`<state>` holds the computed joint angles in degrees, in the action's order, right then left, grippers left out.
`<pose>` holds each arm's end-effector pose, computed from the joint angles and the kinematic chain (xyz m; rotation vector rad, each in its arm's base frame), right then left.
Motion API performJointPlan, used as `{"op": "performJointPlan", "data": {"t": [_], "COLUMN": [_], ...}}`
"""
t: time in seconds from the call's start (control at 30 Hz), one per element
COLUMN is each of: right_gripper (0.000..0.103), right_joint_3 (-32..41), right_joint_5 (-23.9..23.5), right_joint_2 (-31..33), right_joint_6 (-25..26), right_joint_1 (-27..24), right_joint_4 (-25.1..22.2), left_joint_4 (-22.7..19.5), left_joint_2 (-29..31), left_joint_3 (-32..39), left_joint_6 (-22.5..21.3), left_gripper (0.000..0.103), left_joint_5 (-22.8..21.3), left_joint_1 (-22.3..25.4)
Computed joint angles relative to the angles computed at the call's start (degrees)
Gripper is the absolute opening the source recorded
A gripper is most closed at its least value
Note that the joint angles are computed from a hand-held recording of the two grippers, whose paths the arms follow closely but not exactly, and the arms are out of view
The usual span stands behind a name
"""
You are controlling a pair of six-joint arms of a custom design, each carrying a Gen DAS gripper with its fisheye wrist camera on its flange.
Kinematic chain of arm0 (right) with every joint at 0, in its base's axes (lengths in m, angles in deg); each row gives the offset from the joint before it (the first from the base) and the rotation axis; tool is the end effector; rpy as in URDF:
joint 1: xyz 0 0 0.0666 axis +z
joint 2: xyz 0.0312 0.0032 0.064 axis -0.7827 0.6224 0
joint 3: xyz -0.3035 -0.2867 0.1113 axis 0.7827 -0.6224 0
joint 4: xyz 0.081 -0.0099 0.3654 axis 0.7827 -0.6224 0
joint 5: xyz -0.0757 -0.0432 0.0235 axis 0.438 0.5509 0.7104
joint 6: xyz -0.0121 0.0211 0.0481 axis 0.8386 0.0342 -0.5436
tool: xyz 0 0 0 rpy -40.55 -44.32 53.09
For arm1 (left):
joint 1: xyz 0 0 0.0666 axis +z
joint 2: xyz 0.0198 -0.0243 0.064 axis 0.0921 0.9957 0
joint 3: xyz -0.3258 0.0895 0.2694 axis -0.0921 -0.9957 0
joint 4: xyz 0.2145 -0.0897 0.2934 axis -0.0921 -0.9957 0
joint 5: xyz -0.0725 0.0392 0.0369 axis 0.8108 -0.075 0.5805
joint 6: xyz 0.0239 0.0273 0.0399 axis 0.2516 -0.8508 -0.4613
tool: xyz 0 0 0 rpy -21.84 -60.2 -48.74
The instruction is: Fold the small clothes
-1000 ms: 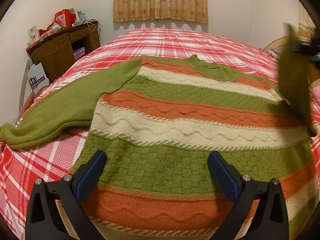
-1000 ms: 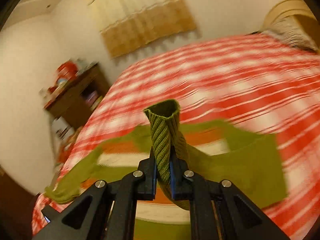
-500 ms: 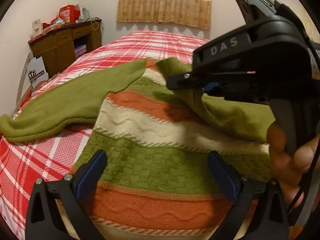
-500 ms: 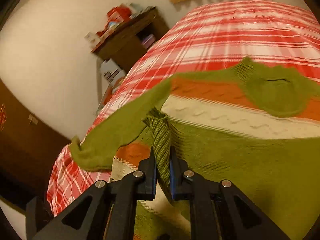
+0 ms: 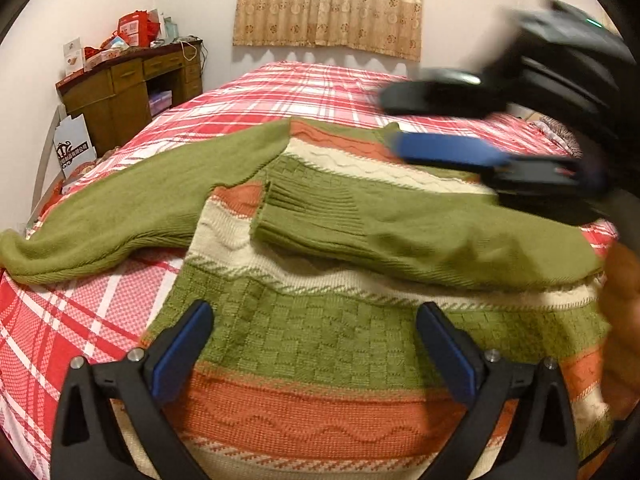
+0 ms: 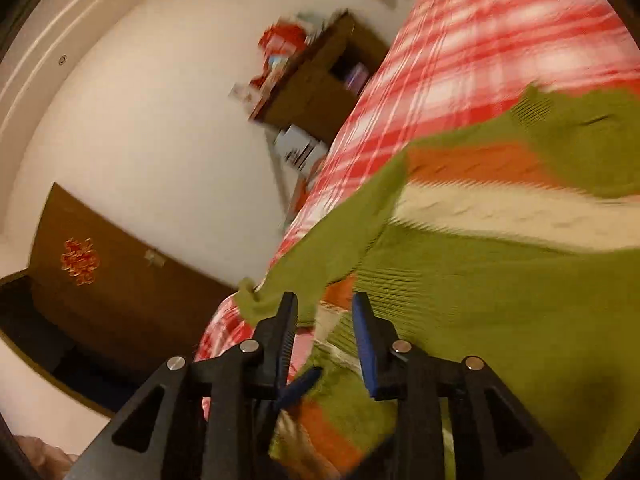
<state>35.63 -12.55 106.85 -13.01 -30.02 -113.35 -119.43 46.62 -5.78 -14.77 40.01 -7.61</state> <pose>0.6136 0.2711 0.4982 -0.5785 2.3630 1.3843 0.4229 -0.0875 0.4821 -0.3195 2.3205 0.0195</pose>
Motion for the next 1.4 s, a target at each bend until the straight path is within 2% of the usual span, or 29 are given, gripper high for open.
{"op": "performJointPlan", "data": {"t": [0.1,0.13,0.17,0.23,0.27,0.37,0.47,0.5,0.53,0.6,0.67,0.7,0.77,0.8,0.87,0.93,1.0,1.17,1.27,1.33,1.4], "right_gripper": [0.030,0.030,0.029,0.029,0.029,0.029,0.029,0.025,0.016,0.007,0.005,0.005,0.010,0.010,0.012,0.012,0.012,0.012,0.013,0.028,0.035], "right_joint_3": [-11.2,-14.0,-17.7,-19.9,-20.5,-20.7,-22.7,-22.6,-23.0,-24.9,-25.6,-26.0,-25.8,-26.5,-27.6,-27.5,-27.8,-30.3,-35.4,-35.6,-35.9], "right_joint_5": [8.6,12.2,17.8,25.8,28.0,28.7,34.0,35.2,34.7,33.5,34.1,35.8,41.4,43.2,42.4,42.6,41.6,43.6,44.4,44.0,42.4], "right_joint_2": [-8.7,-11.1,-14.3,-16.5,-17.1,-16.4,-16.5,-16.1,-16.1,-17.0,-17.6,-18.2,-19.5,-20.8,-22.9,-23.2,-22.8,-21.8,-23.6,-23.7,-23.7], "right_joint_6": [-0.4,-0.6,-0.6,-0.1,0.5,2.1,3.4,3.3,2.5,-0.4,-2.0,-2.3,-1.4,-0.2,2.4,3.7,3.8,2.3,2.3,2.6,3.2], "right_joint_1": [-3.1,-4.1,-5.7,-7.7,-8.7,-11.5,-12.5,-13.1,-13.8,-15.5,-15.8,-15.4,-13.2,-11.7,-8.8,-6.2,-4.7,-2.5,-1.9,-1.9,-1.9], "right_joint_4": [7.2,8.9,10.7,10.8,9.6,4.8,4.9,4.2,4.2,6.1,6.4,6.3,5.6,7.1,9.7,10.1,10.5,10.7,15.7,16.2,16.8], "left_joint_4": [-0.2,-0.2,-0.2,-0.5,-0.7,-1.5,-2.3,-2.7,-2.9,-3.3,-3.5,-3.6,-3.8,-3.8,-4.2,-5.0,-5.7,-7.8,-8.3,-8.4,-8.4], "left_joint_2": [0.1,0.1,0.1,0.4,0.5,0.9,1.2,1.4,1.5,1.7,1.8,1.8,1.9,1.8,1.8,2.1,2.4,0.3,-1.9,-3.5,-4.9], "left_joint_3": [0.2,0.2,0.2,0.4,0.6,1.1,1.5,1.7,1.8,2.0,2.1,2.2,2.3,2.2,2.3,2.8,3.4,2.6,1.6,1.2,1.0], "left_joint_6": [0.1,0.1,0.1,-0.1,-0.1,-0.1,0.0,0.0,0.0,-0.2,-0.1,-0.1,-0.1,-0.2,-0.2,-0.2,-0.6,-3.4,-2.7,-1.2,0.6], "left_gripper": [0.103,0.103,0.103,0.103,0.103,0.103,0.103,0.103,0.103,0.103,0.103,0.103,0.103,0.103,0.103,0.103,0.103,0.103,0.103,0.103,0.103], "left_joint_5": [-0.1,-0.1,-0.2,-0.6,-0.9,-1.5,-2.4,-2.8,-3.1,-3.4,-3.7,-3.8,-4.1,-4.1,-4.2,-4.2,-3.7,-0.3,-0.6,-0.9,0.5], "left_joint_1": [-0.1,-0.1,-0.1,-0.2,-0.4,-0.6,-1.2,-1.4,-1.5,-1.6,-1.8,-1.8,-1.9,-1.9,-2.0,-1.9,-1.9,-0.6,0.3,2.1,4.8]}}
